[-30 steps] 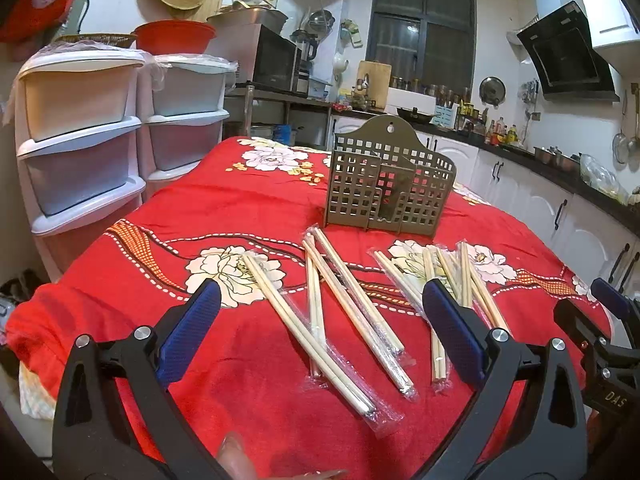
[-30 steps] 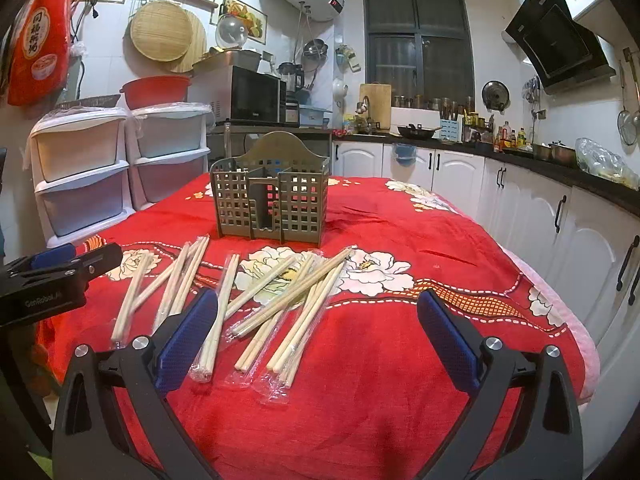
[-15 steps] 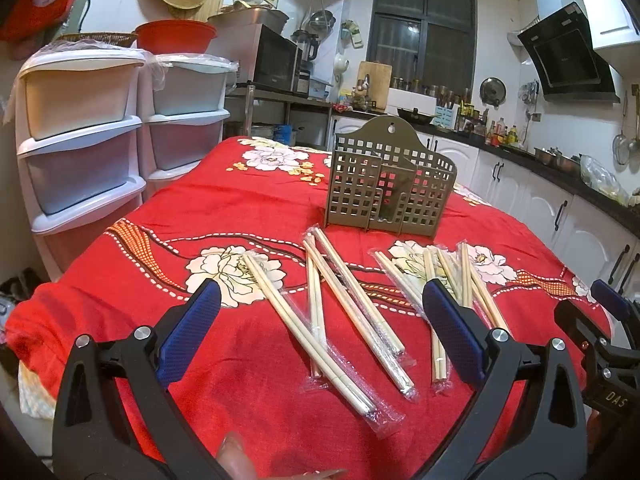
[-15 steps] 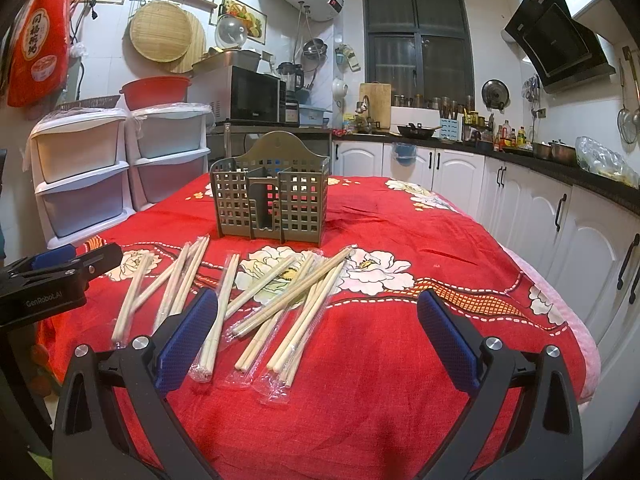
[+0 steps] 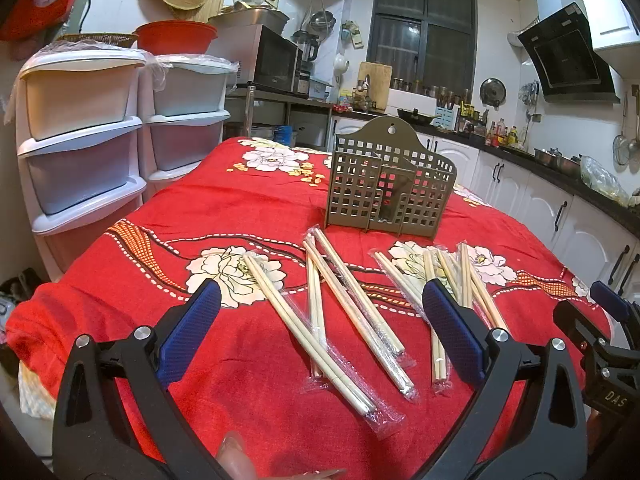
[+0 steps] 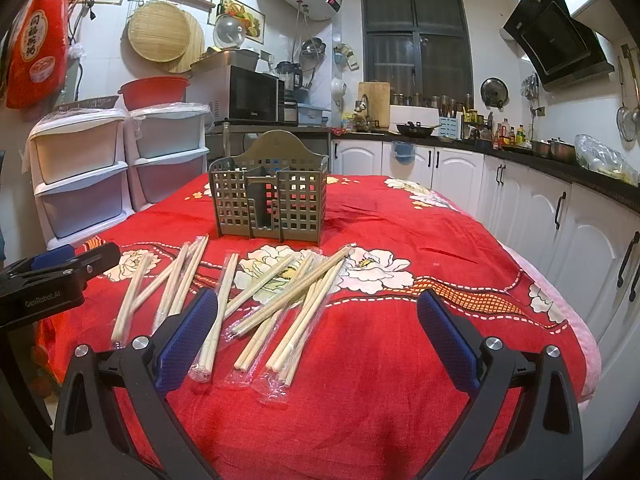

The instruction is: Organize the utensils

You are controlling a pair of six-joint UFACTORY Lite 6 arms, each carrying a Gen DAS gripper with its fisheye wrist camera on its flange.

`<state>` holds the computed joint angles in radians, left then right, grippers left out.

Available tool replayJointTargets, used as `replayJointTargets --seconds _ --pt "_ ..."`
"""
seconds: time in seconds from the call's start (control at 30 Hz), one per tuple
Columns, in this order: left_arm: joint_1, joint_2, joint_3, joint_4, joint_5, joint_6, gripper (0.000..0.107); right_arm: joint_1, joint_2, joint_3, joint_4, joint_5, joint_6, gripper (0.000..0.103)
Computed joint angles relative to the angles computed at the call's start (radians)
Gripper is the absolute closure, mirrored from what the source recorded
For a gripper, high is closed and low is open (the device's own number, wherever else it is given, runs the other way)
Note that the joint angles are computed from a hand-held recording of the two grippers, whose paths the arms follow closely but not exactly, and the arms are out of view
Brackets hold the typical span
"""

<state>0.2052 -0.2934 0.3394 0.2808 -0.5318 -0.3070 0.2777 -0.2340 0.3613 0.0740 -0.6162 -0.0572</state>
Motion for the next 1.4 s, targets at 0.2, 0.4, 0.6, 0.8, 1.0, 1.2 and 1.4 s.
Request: replayJointTargets --seconds 0.2,0.4,0.6,0.8,1.0,1.2,1.4 --pt "0.002 -0.014 0.005 0.011 0.022 -0.015 0.014 0.003 -0.008 -0.003 0.006 0.007 -0.001 0.006" --pt "0.007 -0.009 0.007 0.008 0.018 -0.011 0.014 0.002 -0.003 -0.002 0.002 0.005 0.003 0.006" --pt "0.028 0.018 0.023 0.035 0.015 -0.04 0.014 0.001 0.004 0.002 -0.006 0.006 0.007 0.006" --pt "0.081 0.065 0.061 0.119 0.019 -0.118 0.014 0.002 0.052 0.051 -0.037 0.027 0.022 0.006" --pt "0.17 0.144 0.135 0.296 0.033 -0.282 0.014 0.018 0.128 0.156 -0.049 0.088 0.001 0.006" --pt "0.238 0.222 0.256 0.432 0.096 -0.405 0.014 0.002 0.243 0.323 -0.141 0.202 0.074 0.006" --pt "0.283 0.323 0.399 0.664 0.153 -0.633 0.014 -0.005 0.363 0.511 -0.232 0.31 0.152 0.006"
